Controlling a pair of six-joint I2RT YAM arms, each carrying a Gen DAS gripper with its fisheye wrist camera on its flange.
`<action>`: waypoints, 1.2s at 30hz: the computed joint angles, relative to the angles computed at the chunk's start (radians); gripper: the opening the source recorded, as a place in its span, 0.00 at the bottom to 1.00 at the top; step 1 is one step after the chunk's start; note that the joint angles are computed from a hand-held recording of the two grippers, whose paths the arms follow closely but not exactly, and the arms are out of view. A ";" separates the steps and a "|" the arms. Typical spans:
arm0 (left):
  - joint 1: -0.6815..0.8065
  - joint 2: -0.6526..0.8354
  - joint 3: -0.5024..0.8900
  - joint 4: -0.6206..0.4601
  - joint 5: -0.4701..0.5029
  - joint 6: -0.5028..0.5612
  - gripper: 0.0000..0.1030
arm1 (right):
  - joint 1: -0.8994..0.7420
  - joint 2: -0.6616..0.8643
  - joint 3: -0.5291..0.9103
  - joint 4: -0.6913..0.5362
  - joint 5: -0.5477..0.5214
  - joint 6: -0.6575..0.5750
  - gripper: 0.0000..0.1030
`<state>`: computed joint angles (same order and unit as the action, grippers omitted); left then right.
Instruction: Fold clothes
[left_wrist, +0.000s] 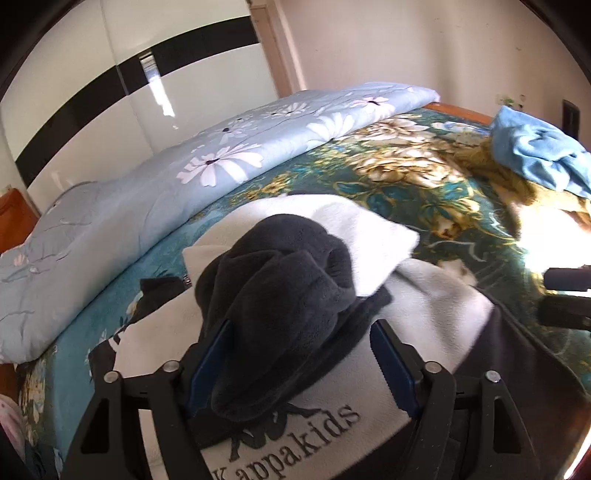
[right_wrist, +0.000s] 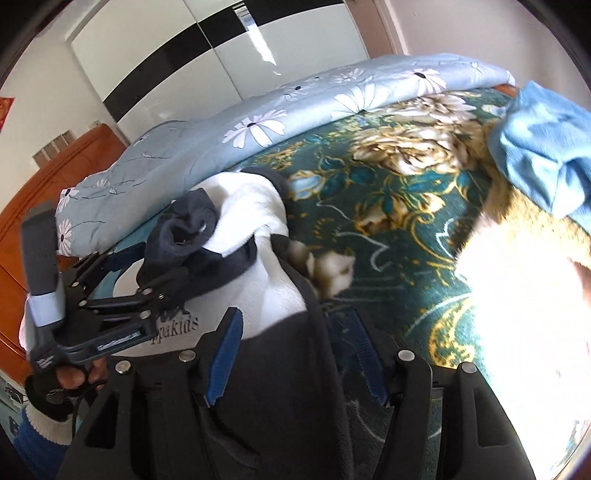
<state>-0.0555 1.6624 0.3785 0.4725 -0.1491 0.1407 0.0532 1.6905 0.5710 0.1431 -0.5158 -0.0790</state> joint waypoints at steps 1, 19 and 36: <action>0.018 -0.003 -0.001 -0.001 0.018 -0.006 0.54 | -0.007 -0.002 -0.004 -0.001 -0.004 -0.006 0.60; 1.019 -0.103 0.053 -0.182 0.889 -0.097 0.10 | 0.025 -0.012 -0.011 -0.002 -0.028 0.029 0.60; 1.218 0.380 0.251 -0.361 1.059 0.086 0.38 | 0.089 0.056 -0.007 0.016 0.012 0.042 0.60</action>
<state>1.1623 2.0429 0.6298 0.1117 0.9103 0.2270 0.1424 1.7462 0.5641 0.1596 -0.5034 -0.0366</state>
